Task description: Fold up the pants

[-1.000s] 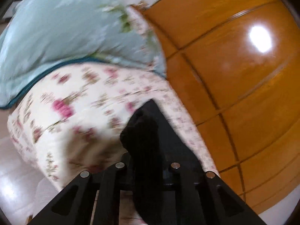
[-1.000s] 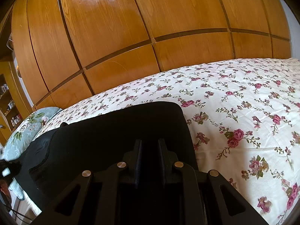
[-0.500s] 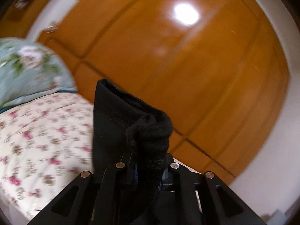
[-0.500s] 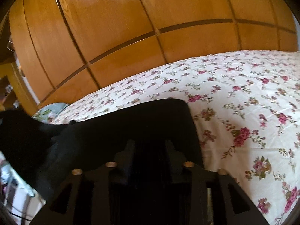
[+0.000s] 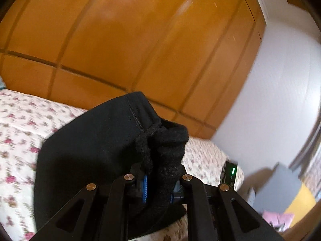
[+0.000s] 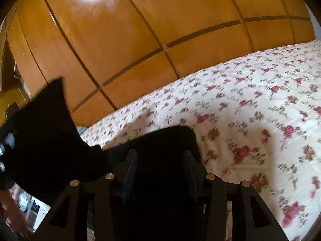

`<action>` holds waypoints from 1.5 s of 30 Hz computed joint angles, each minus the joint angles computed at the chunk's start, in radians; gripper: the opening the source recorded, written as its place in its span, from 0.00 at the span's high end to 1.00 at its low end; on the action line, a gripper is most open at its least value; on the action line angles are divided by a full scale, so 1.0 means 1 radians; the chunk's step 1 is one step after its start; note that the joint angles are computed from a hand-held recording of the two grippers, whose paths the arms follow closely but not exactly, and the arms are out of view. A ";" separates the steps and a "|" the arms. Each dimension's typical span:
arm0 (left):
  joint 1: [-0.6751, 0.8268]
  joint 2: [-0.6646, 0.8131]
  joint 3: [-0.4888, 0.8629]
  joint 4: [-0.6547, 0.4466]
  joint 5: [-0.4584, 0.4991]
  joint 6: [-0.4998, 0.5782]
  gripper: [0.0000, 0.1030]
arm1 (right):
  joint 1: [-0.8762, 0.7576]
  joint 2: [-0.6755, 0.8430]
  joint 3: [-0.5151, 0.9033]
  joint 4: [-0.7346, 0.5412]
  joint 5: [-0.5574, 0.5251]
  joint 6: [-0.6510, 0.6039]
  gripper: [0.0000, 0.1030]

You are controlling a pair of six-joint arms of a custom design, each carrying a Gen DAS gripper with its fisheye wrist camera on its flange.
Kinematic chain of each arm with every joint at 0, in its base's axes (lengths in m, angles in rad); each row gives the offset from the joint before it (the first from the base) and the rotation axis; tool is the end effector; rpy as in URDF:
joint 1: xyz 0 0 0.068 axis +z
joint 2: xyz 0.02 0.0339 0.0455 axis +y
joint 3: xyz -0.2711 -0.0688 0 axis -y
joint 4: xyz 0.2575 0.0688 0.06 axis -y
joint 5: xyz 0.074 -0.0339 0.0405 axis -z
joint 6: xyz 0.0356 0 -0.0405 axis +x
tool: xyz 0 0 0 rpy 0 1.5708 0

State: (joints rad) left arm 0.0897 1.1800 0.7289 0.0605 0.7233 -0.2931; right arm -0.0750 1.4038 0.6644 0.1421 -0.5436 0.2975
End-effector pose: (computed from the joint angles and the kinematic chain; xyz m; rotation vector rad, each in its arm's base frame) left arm 0.2688 0.0005 0.2676 0.1105 1.9460 -0.8395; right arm 0.2926 -0.0035 0.1929 0.0858 2.1540 0.7160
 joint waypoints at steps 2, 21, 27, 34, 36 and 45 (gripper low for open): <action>-0.077 0.057 0.010 0.003 -0.041 0.030 0.86 | -0.030 -0.003 0.003 0.004 -0.038 0.021 0.54; -0.258 0.187 -0.088 0.034 -0.053 0.308 0.56 | -0.001 0.104 0.036 -0.063 -0.197 0.029 0.41; -0.057 0.051 -0.173 0.126 -0.018 0.171 0.56 | 0.010 0.139 0.061 -0.099 -0.219 0.029 0.41; 0.123 0.137 -0.172 0.180 -0.240 0.082 0.56 | 0.085 0.111 0.061 -0.130 -0.096 -0.015 0.71; 0.133 0.204 -0.166 0.172 -0.260 0.089 0.56 | 0.111 0.091 0.045 -0.113 -0.058 -0.027 0.79; 0.090 0.143 -0.190 0.147 -0.223 0.164 0.56 | 0.032 -0.047 0.080 -0.200 -0.091 -0.038 0.87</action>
